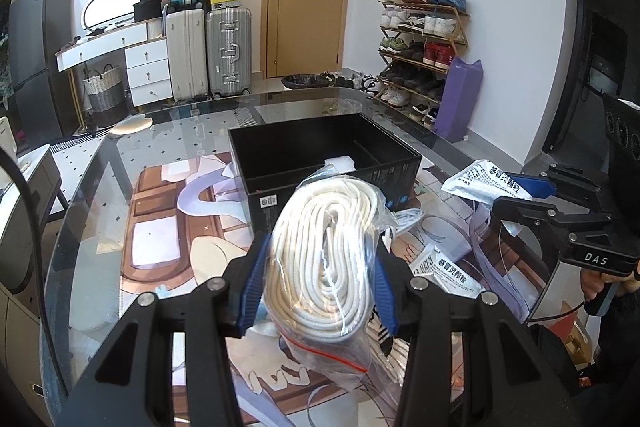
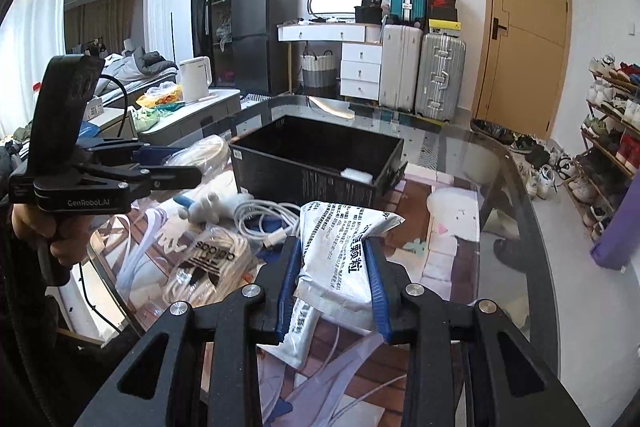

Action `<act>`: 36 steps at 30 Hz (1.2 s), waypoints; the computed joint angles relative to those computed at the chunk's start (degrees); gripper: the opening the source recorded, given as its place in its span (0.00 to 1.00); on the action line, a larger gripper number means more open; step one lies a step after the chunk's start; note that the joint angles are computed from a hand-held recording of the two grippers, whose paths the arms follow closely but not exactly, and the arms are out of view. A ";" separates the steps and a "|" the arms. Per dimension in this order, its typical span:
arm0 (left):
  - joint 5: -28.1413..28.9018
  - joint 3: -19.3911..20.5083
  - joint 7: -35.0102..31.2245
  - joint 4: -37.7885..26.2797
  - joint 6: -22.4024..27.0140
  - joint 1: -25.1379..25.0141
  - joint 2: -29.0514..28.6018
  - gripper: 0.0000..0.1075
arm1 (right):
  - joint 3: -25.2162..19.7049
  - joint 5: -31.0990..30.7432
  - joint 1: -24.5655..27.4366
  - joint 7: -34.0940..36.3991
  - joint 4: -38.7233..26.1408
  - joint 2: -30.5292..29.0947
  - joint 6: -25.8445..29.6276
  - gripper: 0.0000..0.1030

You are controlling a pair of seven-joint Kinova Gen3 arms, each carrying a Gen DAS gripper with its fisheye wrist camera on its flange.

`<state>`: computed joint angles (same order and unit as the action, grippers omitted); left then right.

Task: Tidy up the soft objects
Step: 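Carry the cable bag and white sachet over the black box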

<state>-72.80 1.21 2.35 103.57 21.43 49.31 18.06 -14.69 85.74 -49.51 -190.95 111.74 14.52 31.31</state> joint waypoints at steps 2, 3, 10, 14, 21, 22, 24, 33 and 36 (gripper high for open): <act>-0.40 -0.19 0.62 -0.21 0.23 0.02 0.03 0.43 | 0.00 0.09 0.02 0.56 -0.66 0.01 -0.04 0.31; -0.28 -0.11 0.52 -0.46 0.53 -0.08 0.07 0.43 | 0.00 -0.16 -0.05 1.28 -1.15 0.09 0.10 0.31; -0.73 0.26 0.40 -1.65 1.66 -0.54 0.50 0.43 | 0.43 0.80 0.07 1.70 -3.46 1.14 -0.81 0.31; 1.13 0.63 -1.80 -3.20 2.50 -0.99 1.12 0.43 | 1.03 1.03 0.12 2.14 -4.75 1.90 -1.54 0.31; 4.46 -0.40 -6.33 -6.22 2.43 -0.86 2.59 0.43 | 2.26 0.90 1.26 2.45 -6.60 3.01 -3.60 0.31; 5.54 -0.44 -7.51 -6.83 2.42 -1.03 2.92 0.43 | 2.41 0.71 1.33 2.76 -6.90 3.18 -3.76 0.31; 7.20 -1.08 -9.24 -7.74 2.24 -0.96 3.43 0.43 | 2.80 0.22 1.48 3.46 -7.45 3.44 -4.20 0.31; 15.79 -4.44 -16.92 -12.32 2.51 0.02 6.06 0.43 | 4.92 -2.07 2.40 6.89 -10.05 4.87 -7.52 0.31; 18.60 -5.13 -19.57 -13.48 2.42 -0.16 6.84 0.43 | 5.88 -3.55 2.56 8.84 -10.90 5.46 -8.95 0.31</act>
